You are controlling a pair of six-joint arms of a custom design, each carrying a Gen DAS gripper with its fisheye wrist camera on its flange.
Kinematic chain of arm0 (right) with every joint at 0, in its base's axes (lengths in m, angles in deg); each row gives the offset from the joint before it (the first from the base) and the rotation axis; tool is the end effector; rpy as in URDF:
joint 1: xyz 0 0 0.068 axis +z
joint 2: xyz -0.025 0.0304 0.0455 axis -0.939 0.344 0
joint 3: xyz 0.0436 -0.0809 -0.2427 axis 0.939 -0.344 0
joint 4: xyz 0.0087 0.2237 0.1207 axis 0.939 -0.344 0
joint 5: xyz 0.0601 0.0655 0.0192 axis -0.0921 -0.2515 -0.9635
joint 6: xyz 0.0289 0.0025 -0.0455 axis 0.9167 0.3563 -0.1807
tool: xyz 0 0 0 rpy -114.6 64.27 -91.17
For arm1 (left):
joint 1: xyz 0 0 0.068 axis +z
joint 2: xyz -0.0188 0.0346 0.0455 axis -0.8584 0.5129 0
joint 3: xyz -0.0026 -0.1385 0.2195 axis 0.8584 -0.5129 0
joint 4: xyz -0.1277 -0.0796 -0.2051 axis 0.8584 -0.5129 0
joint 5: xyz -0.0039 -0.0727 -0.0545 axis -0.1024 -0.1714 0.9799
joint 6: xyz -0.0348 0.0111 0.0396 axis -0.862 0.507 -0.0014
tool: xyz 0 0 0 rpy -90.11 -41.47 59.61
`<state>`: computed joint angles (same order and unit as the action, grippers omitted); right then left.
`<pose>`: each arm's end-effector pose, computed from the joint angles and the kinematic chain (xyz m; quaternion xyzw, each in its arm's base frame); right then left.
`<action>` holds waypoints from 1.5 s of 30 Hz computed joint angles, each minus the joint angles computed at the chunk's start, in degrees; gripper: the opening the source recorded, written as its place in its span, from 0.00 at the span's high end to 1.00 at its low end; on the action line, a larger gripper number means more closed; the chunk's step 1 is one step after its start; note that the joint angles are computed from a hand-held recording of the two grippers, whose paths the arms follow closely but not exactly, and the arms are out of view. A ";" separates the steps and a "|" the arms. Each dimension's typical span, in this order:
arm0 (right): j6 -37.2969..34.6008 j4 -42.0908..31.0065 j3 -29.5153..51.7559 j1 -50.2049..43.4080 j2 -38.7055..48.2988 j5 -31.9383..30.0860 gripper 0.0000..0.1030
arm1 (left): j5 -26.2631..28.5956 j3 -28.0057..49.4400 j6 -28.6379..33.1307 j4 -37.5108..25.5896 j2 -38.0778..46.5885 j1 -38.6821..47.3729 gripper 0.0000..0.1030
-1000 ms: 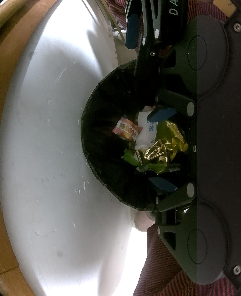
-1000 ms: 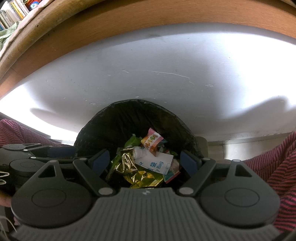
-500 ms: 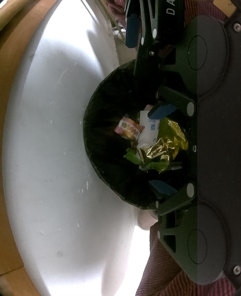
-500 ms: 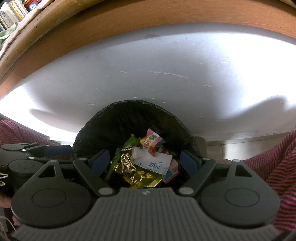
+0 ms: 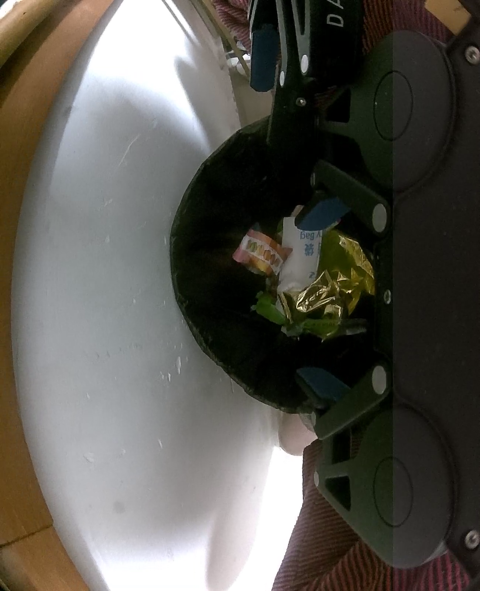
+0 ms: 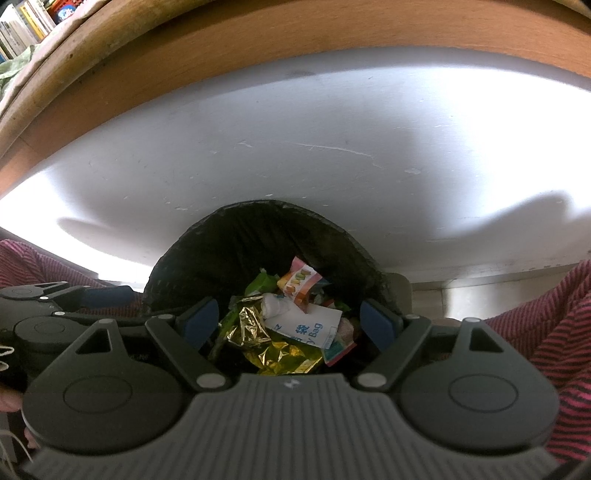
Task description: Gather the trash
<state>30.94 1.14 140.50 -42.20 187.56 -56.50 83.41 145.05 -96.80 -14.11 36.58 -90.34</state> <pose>0.3498 0.1898 0.1764 -0.0933 0.9619 0.1664 0.1960 0.2767 -0.1632 0.1943 -0.0554 0.9875 -0.0327 0.1442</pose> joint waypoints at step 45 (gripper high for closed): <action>1.16 0.57 -0.60 0.31 -0.61 1.13 0.13 | 0.80 0.08 0.00 -0.60 0.48 0.32 0.14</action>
